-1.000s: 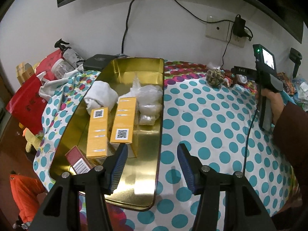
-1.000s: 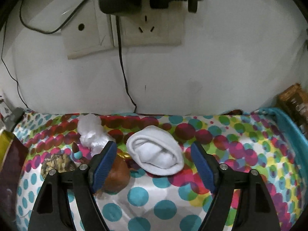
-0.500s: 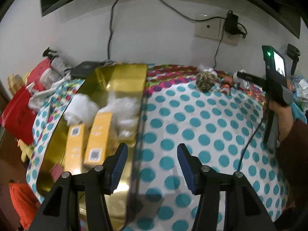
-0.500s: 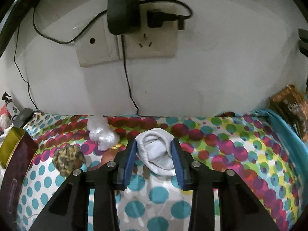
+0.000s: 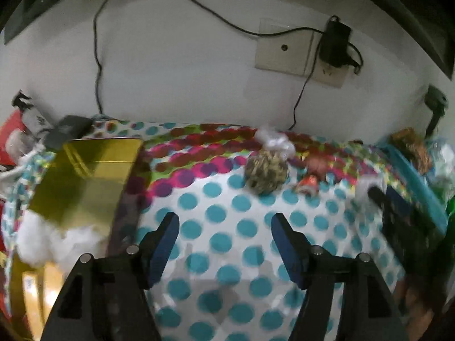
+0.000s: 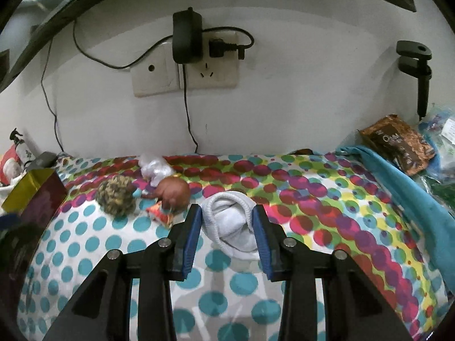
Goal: Organize objects
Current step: 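Grasp the white sock on the bed with the right tool, then grasp the braided rope ball with the left tool and lift it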
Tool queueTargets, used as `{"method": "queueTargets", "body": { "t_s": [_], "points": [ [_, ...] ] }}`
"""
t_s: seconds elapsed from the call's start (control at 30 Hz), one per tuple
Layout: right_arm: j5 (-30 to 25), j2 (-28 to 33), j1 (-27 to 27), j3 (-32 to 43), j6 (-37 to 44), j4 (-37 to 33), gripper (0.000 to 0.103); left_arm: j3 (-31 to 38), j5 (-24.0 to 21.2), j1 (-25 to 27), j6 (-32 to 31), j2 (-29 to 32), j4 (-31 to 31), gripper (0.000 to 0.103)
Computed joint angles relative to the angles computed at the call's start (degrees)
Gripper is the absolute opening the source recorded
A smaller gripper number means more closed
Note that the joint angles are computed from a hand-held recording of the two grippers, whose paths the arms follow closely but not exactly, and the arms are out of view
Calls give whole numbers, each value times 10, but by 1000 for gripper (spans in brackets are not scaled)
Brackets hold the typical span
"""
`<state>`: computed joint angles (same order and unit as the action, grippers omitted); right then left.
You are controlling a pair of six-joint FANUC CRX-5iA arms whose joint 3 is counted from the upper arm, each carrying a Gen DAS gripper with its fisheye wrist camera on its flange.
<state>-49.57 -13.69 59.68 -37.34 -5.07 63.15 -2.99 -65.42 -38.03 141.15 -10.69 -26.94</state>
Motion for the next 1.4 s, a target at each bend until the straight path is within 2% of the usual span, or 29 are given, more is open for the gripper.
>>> {"method": "queueTargets", "body": {
  "t_s": [0.07,0.13,0.17,0.3,0.47,0.6,0.97,1.1,1.17,1.2,1.27,1.4],
  "points": [
    [-9,-7,6,-8,-16,13,34,-1,38,22,-40,9,29,72],
    [-19,-4,10,-7,-20,18,33,16,37,17,-48,27,13,73],
    [-26,0,14,-5,-18,22,33,16,54,21,-73,33,19,73],
    [-24,6,26,-5,12,42,33,13,85,57,-154,58,92,73],
    [-16,2,24,-9,6,45,33,31,68,63,-165,94,105,73],
    [0,-4,12,-8,1,23,33,54,50,50,-168,118,74,73],
    [1,4,13,2,25,6,33,79,39,59,-154,153,55,73],
    [-1,8,12,8,32,-9,33,68,56,62,-155,150,63,73],
    [-4,9,12,10,33,-13,33,75,48,54,-144,154,44,73],
    [-3,8,12,9,31,-13,33,80,43,45,-134,156,25,72],
    [-4,8,12,10,30,-15,33,71,60,43,-144,151,27,56],
    [-3,8,11,11,33,-19,33,93,35,24,-126,164,1,55]
  ]
}}
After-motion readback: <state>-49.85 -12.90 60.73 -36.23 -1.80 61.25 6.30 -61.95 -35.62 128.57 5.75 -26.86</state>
